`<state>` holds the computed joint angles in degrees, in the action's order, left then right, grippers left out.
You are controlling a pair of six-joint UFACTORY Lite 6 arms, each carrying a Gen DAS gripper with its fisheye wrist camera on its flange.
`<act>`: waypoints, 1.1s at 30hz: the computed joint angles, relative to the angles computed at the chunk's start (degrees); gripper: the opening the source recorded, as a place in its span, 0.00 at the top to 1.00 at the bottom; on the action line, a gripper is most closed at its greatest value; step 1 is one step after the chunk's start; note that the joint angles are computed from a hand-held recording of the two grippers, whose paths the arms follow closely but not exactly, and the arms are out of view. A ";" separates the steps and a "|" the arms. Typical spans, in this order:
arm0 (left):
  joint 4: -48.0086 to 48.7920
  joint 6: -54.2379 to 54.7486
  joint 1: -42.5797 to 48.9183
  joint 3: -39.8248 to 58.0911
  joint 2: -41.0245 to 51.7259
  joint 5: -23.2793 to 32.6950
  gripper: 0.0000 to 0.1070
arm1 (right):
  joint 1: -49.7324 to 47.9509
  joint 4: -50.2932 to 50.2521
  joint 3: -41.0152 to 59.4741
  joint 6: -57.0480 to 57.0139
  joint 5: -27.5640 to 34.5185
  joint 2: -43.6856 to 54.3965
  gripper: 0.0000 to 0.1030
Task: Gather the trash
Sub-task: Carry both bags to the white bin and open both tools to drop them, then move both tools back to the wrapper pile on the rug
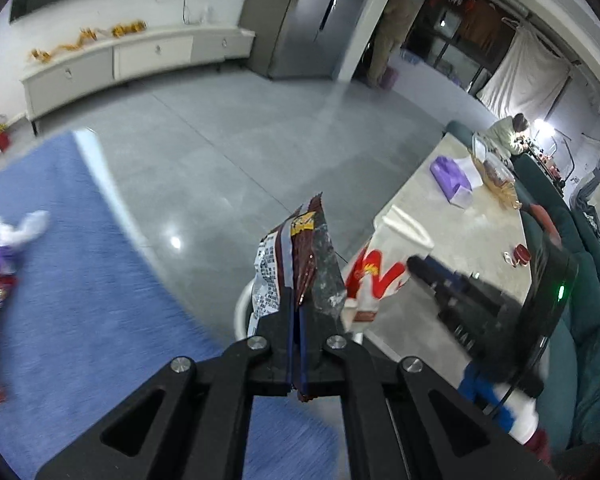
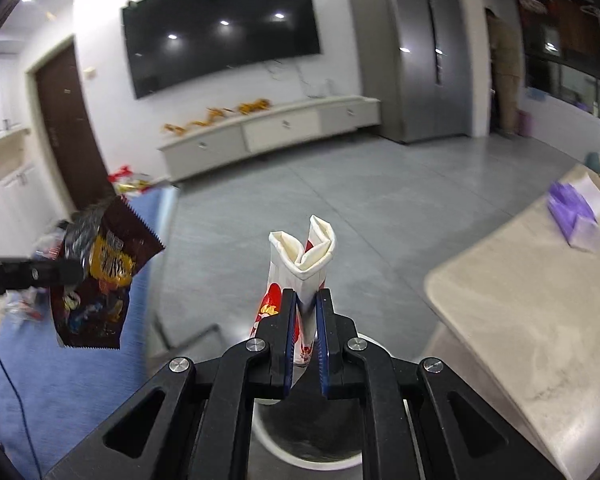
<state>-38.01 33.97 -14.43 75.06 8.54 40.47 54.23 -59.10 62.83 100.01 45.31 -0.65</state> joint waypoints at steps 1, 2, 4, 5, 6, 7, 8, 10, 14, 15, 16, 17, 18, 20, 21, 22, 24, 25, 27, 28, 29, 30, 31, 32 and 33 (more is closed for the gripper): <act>0.83 -2.11 -1.62 2.27 2.97 -0.62 0.98 | -0.90 -0.12 -1.23 0.64 -0.72 0.10 0.91; 2.01 -4.81 -3.49 5.02 6.64 -1.39 0.98 | -1.97 -0.32 -1.71 1.17 -1.67 1.03 0.91; 3.17 -7.83 -5.89 8.65 11.71 -2.43 0.98 | -3.30 -1.15 -4.32 2.80 -2.93 1.25 0.91; 3.40 -8.91 -6.73 10.13 13.98 -2.74 0.98 | -4.20 -1.69 -5.47 3.74 -4.06 1.73 0.91; 3.77 -10.46 -7.56 12.58 17.20 -2.76 0.98 | -4.44 -2.14 -6.67 4.75 -4.70 1.73 0.91; 3.71 -11.51 -8.24 14.59 19.92 -2.81 0.98 | -5.20 -2.57 -6.95 5.43 -5.70 2.69 0.90; 3.66 -11.92 -8.43 16.28 22.06 -2.73 0.98 | -5.88 -3.20 -7.27 6.30 -6.54 3.65 0.90; 5.19 -14.38 -9.81 19.14 26.23 -4.29 0.96 | -7.44 -5.02 -8.61 8.46 -8.63 4.96 0.90; 2.56 -13.65 -9.37 24.71 33.30 -1.86 0.95 | -8.89 -6.85 -9.73 11.91 -11.60 7.64 0.89; 1.28 -12.62 -9.02 25.59 34.42 -1.08 0.95 | -9.22 -6.75 -9.65 12.12 -11.98 8.41 0.89; 0.58 -11.94 -8.79 26.12 35.15 -0.65 0.94 | -9.54 -6.88 -10.05 12.71 -12.72 8.76 0.89; 0.37 -11.53 -8.62 26.22 35.34 -0.47 0.90 | -10.27 -7.32 -10.20 13.10 -13.80 8.99 0.87; -0.37 -10.40 -8.36 25.27 34.83 -0.54 0.86 | -10.22 -7.49 -10.75 13.87 -14.12 8.73 0.80; -1.59 -9.21 -8.38 23.89 33.57 -0.83 0.65 | -9.93 -7.31 -11.52 14.53 -13.80 8.12 0.73; -2.75 -7.82 -7.99 22.00 31.84 -1.24 0.62 | -9.73 -6.82 -11.77 14.48 -13.57 7.61 0.73; -3.74 -6.80 -7.74 20.95 30.70 -1.28 0.59 | -9.53 -6.54 -12.12 14.51 -13.35 6.92 0.73; -4.96 -5.71 -7.42 19.51 28.50 -0.77 0.59 | -8.32 -5.41 -12.06 14.02 -11.92 5.45 0.73; -5.45 -5.18 -7.17 18.74 27.38 -0.61 0.59 | -8.25 -5.79 -12.32 14.29 -11.80 4.92 0.73; -7.10 -2.86 -5.82 16.04 23.68 0.21 0.59 | -7.03 -4.25 -11.80 12.28 -9.94 2.95 0.73; -7.68 -1.66 -5.05 13.96 20.88 0.32 0.59 | -5.37 -2.53 -10.43 10.24 -7.54 1.90 0.73; -8.02 -0.84 -4.37 12.46 18.68 0.49 0.59 | -4.96 -2.08 -9.65 9.16 -6.65 1.50 0.73; -8.94 0.79 -3.02 10.11 15.22 1.09 0.59 | -3.73 -1.18 -8.39 7.80 -4.82 0.88 0.73; -9.53 1.68 -2.22 8.80 13.09 1.43 0.59 | -2.13 -0.19 -6.53 6.17 -2.46 0.30 0.73; -9.91 2.42 -1.33 7.45 10.72 1.74 0.59 | -1.58 -0.36 -6.08 5.62 -1.61 -0.39 0.73; -10.24 3.45 -0.14 5.79 7.78 2.12 0.59 | -0.40 0.05 -4.35 4.50 0.13 -0.58 0.73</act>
<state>-48.25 37.42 -14.57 80.84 16.32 42.59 53.84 -59.05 58.49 104.51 45.44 -1.23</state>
